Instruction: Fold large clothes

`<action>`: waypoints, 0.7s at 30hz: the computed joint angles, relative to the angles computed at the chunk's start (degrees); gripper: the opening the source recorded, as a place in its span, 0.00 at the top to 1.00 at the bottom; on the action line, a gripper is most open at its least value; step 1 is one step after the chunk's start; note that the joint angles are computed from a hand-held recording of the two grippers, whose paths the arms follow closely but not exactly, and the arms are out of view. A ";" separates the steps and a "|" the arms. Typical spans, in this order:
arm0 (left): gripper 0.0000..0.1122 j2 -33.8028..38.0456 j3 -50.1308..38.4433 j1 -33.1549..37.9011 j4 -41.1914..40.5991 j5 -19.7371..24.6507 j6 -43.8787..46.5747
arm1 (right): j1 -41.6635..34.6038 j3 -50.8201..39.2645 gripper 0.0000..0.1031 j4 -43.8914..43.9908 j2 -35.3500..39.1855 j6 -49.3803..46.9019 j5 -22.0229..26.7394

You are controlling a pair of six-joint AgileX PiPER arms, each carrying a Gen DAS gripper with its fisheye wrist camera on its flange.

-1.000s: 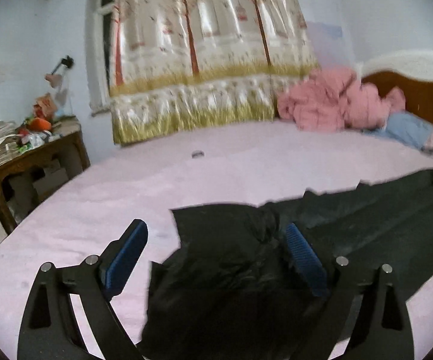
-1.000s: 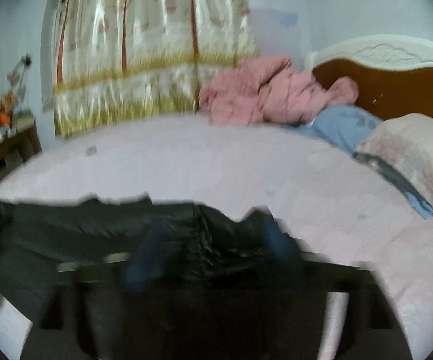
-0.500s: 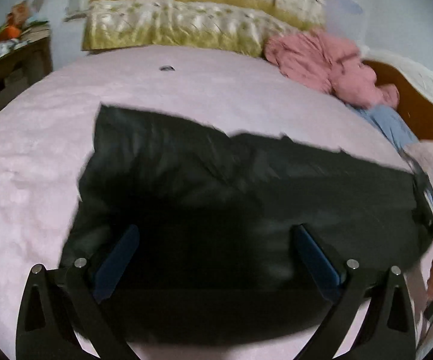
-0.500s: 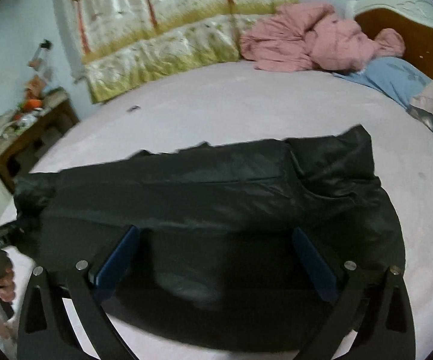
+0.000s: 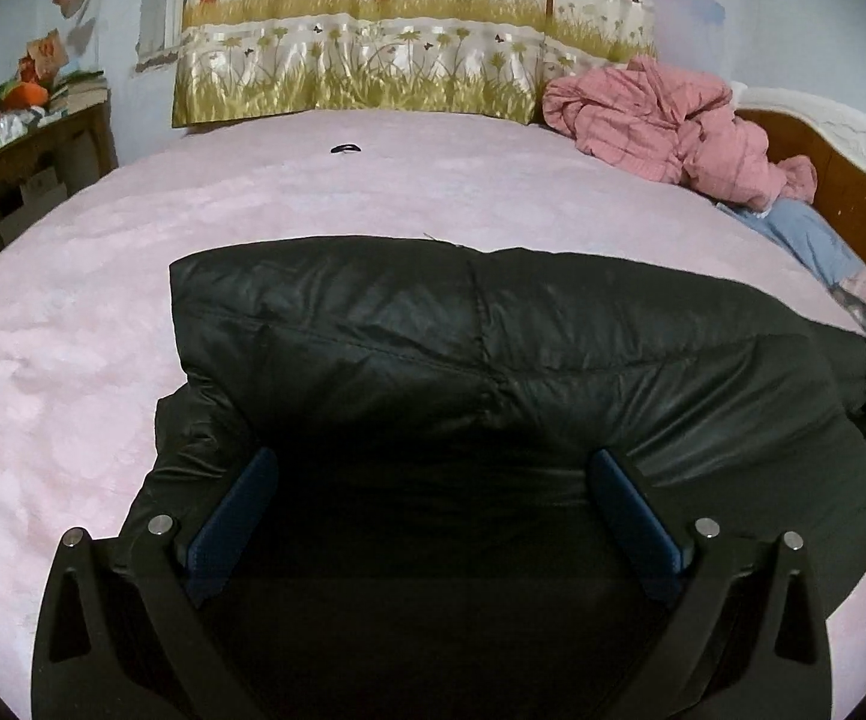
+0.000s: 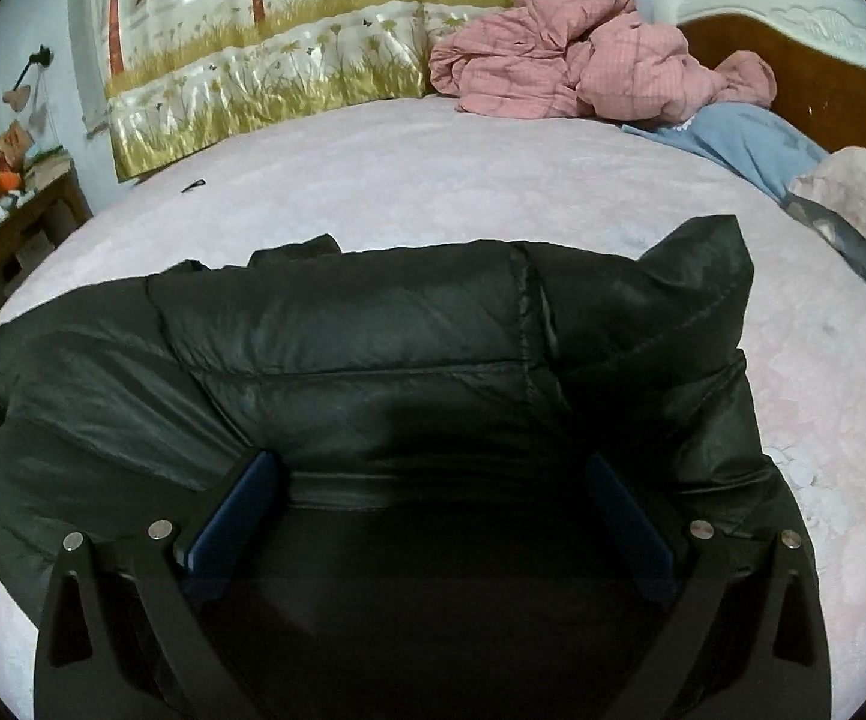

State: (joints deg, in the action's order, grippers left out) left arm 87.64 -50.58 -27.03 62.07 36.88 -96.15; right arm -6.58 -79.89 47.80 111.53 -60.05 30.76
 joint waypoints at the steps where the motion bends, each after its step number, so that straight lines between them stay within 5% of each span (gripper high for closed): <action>1: 0.08 0.29 -0.21 -0.20 -0.09 0.47 0.12 | 0.05 -0.12 0.00 -0.22 0.09 0.28 0.02; 16: 0.08 0.93 0.46 -1.95 4.19 3.55 -3.73 | 1.13 0.81 0.00 -2.60 0.37 1.72 -2.18; 18: 0.13 -0.25 1.96 -5.13 9.32 7.33 -9.14 | 0.72 1.68 0.00 1.02 0.01 -1.52 -2.44; 21: 0.17 -3.42 6.75 -15.98 22.71 23.61 -22.03 | -0.90 4.45 0.00 11.19 -1.42 -11.11 -2.07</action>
